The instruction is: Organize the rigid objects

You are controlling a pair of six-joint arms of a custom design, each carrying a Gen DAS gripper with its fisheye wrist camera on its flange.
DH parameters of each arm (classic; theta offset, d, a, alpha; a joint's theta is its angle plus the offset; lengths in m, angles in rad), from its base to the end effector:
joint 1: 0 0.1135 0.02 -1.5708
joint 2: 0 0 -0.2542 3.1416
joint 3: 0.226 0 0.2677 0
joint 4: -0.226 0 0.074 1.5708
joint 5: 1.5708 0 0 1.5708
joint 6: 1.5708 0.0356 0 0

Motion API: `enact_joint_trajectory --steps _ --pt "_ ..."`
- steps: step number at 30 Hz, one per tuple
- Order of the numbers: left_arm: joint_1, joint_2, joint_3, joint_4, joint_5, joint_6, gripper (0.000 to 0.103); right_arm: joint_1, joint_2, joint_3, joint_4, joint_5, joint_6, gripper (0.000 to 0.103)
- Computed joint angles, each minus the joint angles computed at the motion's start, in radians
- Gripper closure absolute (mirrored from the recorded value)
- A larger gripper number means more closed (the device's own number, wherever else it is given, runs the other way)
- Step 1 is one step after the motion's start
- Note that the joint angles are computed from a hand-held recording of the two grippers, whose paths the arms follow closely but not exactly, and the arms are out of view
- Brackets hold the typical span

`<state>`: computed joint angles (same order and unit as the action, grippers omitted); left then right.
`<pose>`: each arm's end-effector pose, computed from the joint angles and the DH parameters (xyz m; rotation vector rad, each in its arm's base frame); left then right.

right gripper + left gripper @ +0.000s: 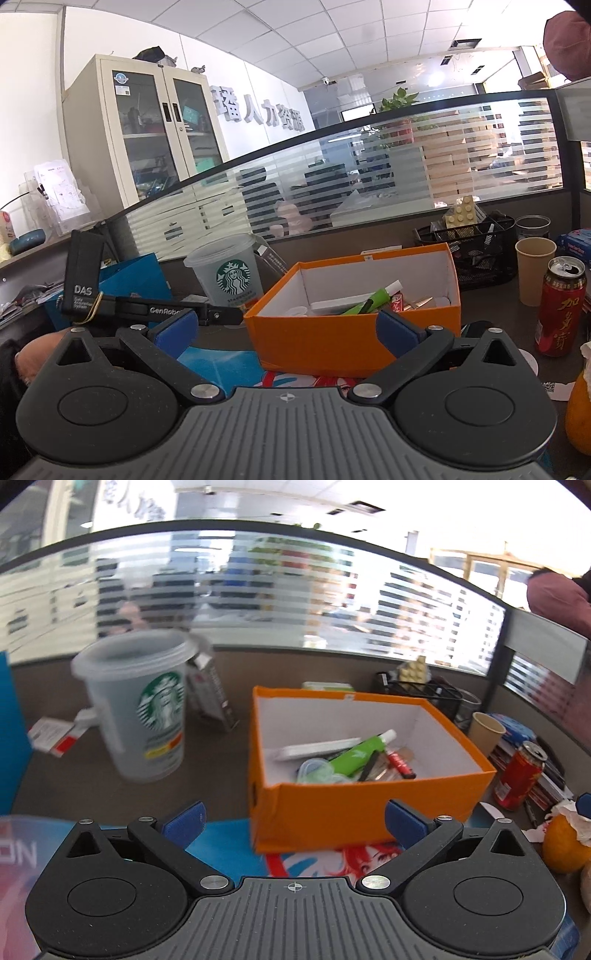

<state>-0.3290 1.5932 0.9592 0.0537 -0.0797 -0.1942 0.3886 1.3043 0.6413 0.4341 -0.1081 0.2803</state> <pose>0.3444 -0.1146 0.2014 0.0989 2.1548 -0.2182 0.2782 0.1180 0.2206 -0.1779 1.8268 0.5715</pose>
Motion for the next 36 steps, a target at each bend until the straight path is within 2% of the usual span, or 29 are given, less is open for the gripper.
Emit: enact_joint_trajectory --steps 7,10,16,24,31,36 --pt "-0.04 -0.057 -0.082 -0.008 -0.126 -0.082 0.0 0.069 0.008 0.012 -0.016 0.111 -0.01 0.0" --pt "-0.057 -0.088 -0.121 -0.001 -0.153 -0.091 0.0 0.093 0.007 0.01 -0.019 0.153 -0.021 0.0" --pt "-0.104 -0.126 -0.182 0.049 -0.289 -0.096 0.0 0.121 0.006 0.006 -0.003 0.207 -0.006 0.0" --pt "-0.135 -0.168 -0.229 0.058 -0.341 -0.115 0.0 0.167 0.042 0.025 -0.002 0.303 -0.008 0.0" --pt "-0.147 -0.203 -0.269 0.051 -0.329 -0.13 0.0 0.201 0.054 0.027 0.012 0.355 -0.01 0.0" --pt "-0.164 -0.213 -0.285 0.035 -0.356 -0.151 0.0 0.225 0.056 0.026 0.015 0.39 -0.033 0.0"
